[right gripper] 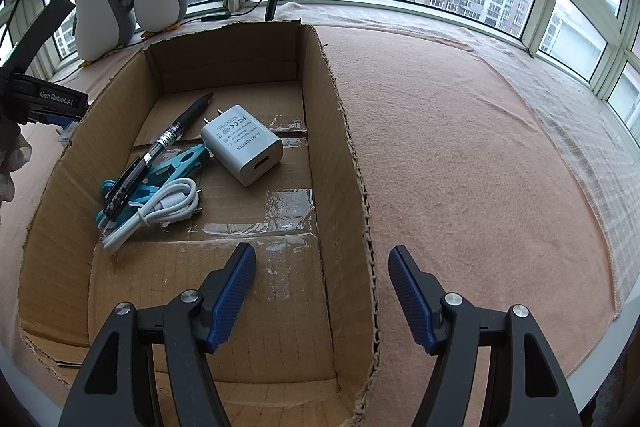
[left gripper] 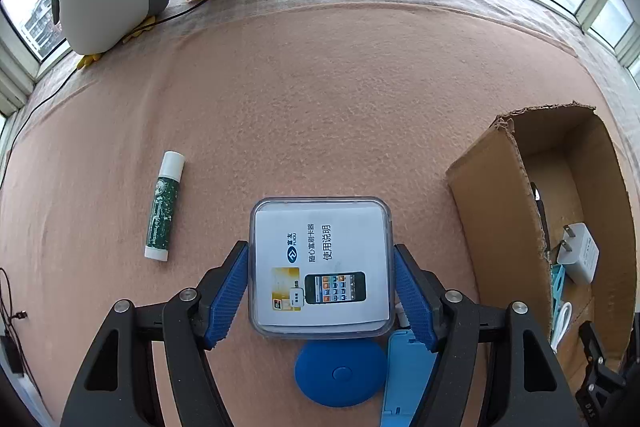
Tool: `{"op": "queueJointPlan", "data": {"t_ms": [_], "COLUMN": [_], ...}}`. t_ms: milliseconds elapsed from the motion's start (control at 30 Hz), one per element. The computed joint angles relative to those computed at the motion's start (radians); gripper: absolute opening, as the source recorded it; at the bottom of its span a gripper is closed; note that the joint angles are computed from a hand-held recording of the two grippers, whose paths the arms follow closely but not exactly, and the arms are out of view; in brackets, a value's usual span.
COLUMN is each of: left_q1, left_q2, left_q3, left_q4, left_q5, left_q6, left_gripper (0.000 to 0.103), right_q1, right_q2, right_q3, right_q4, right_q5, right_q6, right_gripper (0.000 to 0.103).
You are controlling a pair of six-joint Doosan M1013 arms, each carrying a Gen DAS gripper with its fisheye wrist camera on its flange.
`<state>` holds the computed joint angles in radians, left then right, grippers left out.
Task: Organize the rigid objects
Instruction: 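Lower the left gripper onto the clear plastic case and close it, then carry the clear case with the left gripper into the box and release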
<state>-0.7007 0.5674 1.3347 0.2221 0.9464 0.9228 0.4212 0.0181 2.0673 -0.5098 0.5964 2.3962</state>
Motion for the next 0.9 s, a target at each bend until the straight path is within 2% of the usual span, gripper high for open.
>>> {"op": "queueJointPlan", "data": {"t_ms": [467,900], "left_q1": [-0.002,-0.004], "left_q2": [0.005,-0.041], "left_q3": [0.005,0.034], "left_q4": [0.005,0.057], "left_q5": [-0.012,-0.026], "left_q6": [-0.004,-0.037], "left_gripper": [0.072,0.072], "right_q1": [0.001,0.001], "right_q2": [-0.001,-0.002], "right_q3": [0.002,0.003], "right_q4": [-0.002,-0.003], "right_q5": [0.000,-0.003], "right_q6": [0.001,0.005], "right_gripper": [0.065,0.065]}}
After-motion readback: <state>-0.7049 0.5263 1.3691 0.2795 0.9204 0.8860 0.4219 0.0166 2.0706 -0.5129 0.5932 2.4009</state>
